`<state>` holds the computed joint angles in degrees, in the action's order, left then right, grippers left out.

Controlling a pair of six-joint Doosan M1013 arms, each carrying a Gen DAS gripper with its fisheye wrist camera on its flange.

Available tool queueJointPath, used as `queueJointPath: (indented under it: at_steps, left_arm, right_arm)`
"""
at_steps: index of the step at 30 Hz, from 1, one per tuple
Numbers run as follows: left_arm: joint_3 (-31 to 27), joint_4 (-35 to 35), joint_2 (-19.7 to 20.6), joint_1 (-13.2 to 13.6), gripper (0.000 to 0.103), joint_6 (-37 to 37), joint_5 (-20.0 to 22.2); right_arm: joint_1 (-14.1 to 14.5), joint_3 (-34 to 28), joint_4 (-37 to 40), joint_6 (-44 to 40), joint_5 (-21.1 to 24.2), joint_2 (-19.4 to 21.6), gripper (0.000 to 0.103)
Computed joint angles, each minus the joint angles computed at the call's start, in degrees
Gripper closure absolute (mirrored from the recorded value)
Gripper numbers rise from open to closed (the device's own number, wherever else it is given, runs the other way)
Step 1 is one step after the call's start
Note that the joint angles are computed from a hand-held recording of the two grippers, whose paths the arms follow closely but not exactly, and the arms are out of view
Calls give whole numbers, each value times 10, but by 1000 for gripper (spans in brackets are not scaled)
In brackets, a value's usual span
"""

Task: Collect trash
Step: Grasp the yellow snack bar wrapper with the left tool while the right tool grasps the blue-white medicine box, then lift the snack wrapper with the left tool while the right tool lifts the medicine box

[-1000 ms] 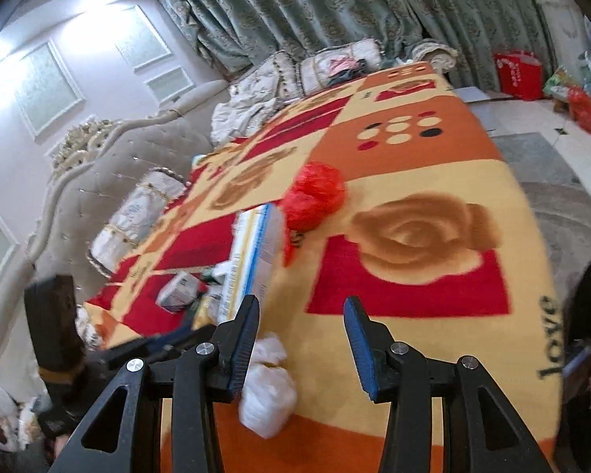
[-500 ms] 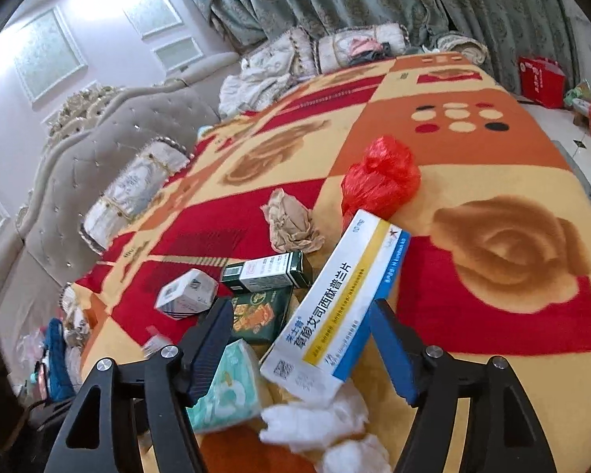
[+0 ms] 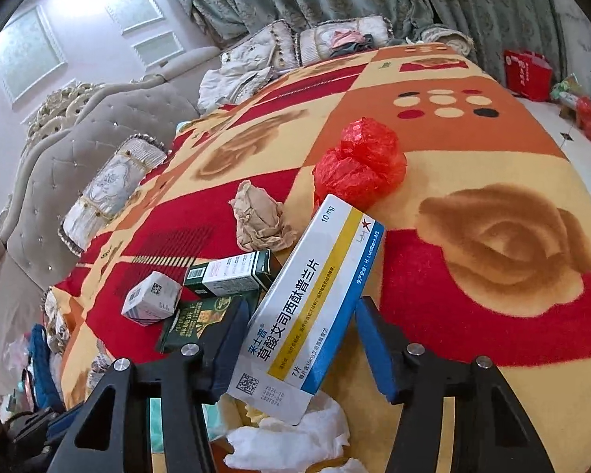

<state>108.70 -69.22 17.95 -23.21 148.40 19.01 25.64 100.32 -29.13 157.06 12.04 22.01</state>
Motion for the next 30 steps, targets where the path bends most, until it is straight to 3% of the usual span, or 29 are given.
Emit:
queueJointPath:
  at_steps: [3,9,16,20,25,30]
  left_arm:
    - [-1,3,-1,0,90,-5,0]
    - [3,5,-8,-3,90,-5,-5]
    - [4,18,-12,-10,90,-11,-8]
    - [6,62,-14,-18,90,-55,-24]
    - [11,157,-19,-28,90,-152,-47]
    - [13,344,-23,-43,90,-337,-69]
  right_arm:
    - [0,4,-34,35,-8,-3,54]
    - [2,28,-183,183,-37,-26,54]
    - [11,56,-272,235,-42,-57,54]
    - [21,69,-330,243,-29,-72,54]
    - [27,81,-363,257,-11,-82,54]
    - [29,90,-404,296,3,-90,54]
